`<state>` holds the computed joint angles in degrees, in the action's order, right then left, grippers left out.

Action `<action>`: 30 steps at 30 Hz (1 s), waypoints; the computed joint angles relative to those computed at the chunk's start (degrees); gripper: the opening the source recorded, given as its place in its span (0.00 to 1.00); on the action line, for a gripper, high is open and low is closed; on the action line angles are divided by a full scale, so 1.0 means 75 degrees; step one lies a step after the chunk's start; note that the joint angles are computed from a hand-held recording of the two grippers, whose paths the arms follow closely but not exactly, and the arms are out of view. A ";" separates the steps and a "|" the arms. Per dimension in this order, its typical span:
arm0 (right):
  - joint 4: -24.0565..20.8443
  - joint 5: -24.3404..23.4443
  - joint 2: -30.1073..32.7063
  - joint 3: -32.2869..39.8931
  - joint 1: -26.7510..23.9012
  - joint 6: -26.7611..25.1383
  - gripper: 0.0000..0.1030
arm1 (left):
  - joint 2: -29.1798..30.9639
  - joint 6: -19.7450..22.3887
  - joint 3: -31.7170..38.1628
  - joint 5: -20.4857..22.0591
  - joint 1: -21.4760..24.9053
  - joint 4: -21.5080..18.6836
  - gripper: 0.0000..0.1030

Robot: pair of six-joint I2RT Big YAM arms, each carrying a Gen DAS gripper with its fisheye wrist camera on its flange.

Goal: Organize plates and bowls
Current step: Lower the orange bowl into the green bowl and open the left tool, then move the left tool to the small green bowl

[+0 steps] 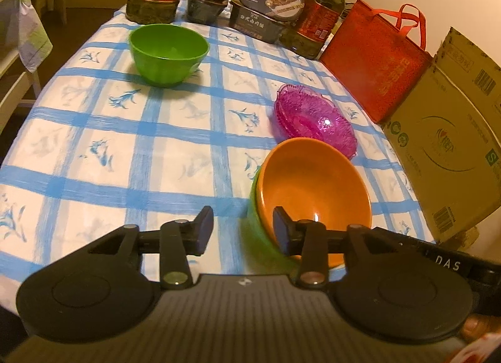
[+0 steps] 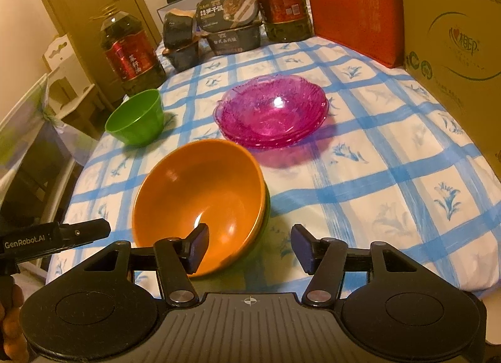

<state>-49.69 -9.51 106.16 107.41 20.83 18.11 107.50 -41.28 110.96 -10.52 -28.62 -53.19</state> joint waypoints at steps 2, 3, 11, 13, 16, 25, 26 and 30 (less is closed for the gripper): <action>0.0007 -0.0008 -0.0083 -0.0105 0.0019 -0.0015 0.60 | -0.0105 -0.0002 -0.0145 -0.0101 -0.0047 0.0013 0.43; 0.0002 -0.0007 -0.0114 -0.0146 0.0029 -0.0025 0.61 | -0.0157 -0.0007 -0.0215 -0.0159 -0.0070 0.0011 0.48; -0.0081 -0.0053 -0.0262 -0.0341 0.0111 -0.0154 0.64 | -0.0509 -0.0121 -0.0717 -0.0458 -0.0182 -0.0031 0.63; -0.0082 -0.0065 -0.0279 -0.0354 0.0134 -0.0167 0.65 | -0.0581 -0.0152 -0.0826 -0.0498 -0.0183 -0.0058 0.64; -0.0082 -0.0083 -0.0299 -0.0369 0.0166 -0.0202 0.65 | -0.0644 -0.0165 -0.0918 -0.0597 -0.0190 -0.0119 0.66; -0.0152 -0.0085 -0.0324 -0.0415 0.0238 -0.0295 0.66 | -0.0812 -0.0290 -0.1192 -0.0689 -0.0188 -0.0111 0.68; -0.0168 -0.0081 -0.0317 -0.0404 0.0242 -0.0305 0.66 | -0.0832 -0.0308 -0.1223 -0.0691 -0.0187 -0.0094 0.68; -0.0151 -0.0067 -0.0323 -0.0412 0.0256 -0.0310 0.66 | -0.0889 -0.0320 -0.1305 -0.0696 -0.0180 -0.0051 0.69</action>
